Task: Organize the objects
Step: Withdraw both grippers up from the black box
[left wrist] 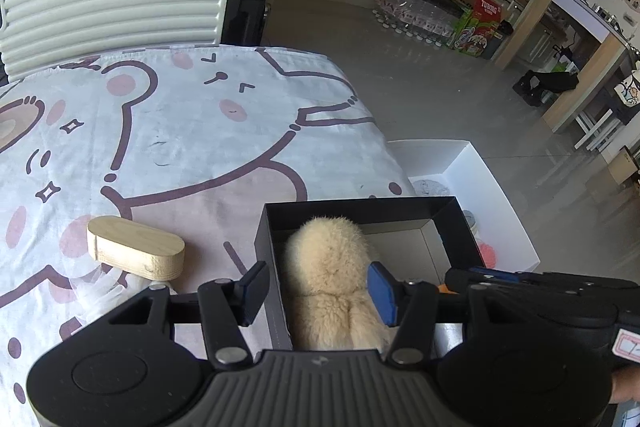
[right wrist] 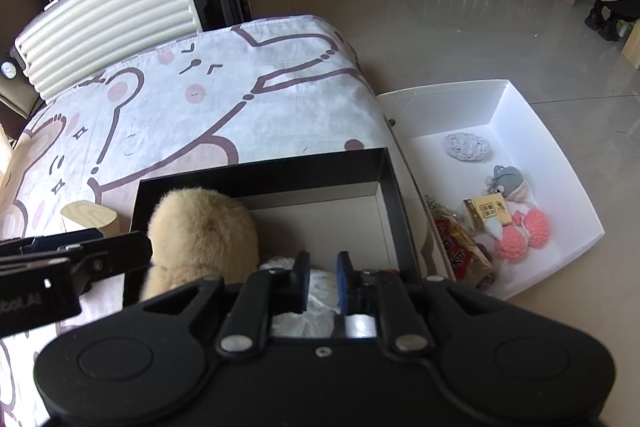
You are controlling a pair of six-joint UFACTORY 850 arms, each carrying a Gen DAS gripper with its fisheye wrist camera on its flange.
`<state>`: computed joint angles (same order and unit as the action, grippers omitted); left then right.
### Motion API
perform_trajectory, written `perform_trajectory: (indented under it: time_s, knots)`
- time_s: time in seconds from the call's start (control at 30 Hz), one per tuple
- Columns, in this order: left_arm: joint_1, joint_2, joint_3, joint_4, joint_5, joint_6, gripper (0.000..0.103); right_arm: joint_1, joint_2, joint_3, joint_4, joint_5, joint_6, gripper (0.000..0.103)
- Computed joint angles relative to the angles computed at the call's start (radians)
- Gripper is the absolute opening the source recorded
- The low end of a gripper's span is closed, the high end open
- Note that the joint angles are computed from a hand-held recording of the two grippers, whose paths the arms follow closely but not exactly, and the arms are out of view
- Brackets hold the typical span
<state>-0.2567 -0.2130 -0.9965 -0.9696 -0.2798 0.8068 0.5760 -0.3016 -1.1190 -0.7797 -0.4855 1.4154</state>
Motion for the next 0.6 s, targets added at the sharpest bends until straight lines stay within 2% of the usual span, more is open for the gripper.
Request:
perform_trajectory:
  time_s: [0.27, 0.43, 0.5, 0.6]
  knots:
    - [-0.016, 0.043, 0.025, 0.178, 0.051, -0.140, 0.054, 0.031, 0.061, 0.040, -0.088, -0.067, 0.113, 0.025]
    - [-0.014, 0.065, 0.043, 0.344, 0.086, -0.307, 0.056, 0.053, 0.076, 0.042, -0.104, -0.106, 0.109, 0.031]
    - [-0.014, 0.069, 0.045, 0.428, 0.092, -0.396, 0.059, 0.059, 0.085, 0.048, -0.113, -0.113, 0.115, 0.035]
    - [-0.015, 0.072, 0.049, 0.561, 0.101, -0.529, 0.070, 0.069, 0.096, 0.056, -0.137, -0.127, 0.142, 0.046]
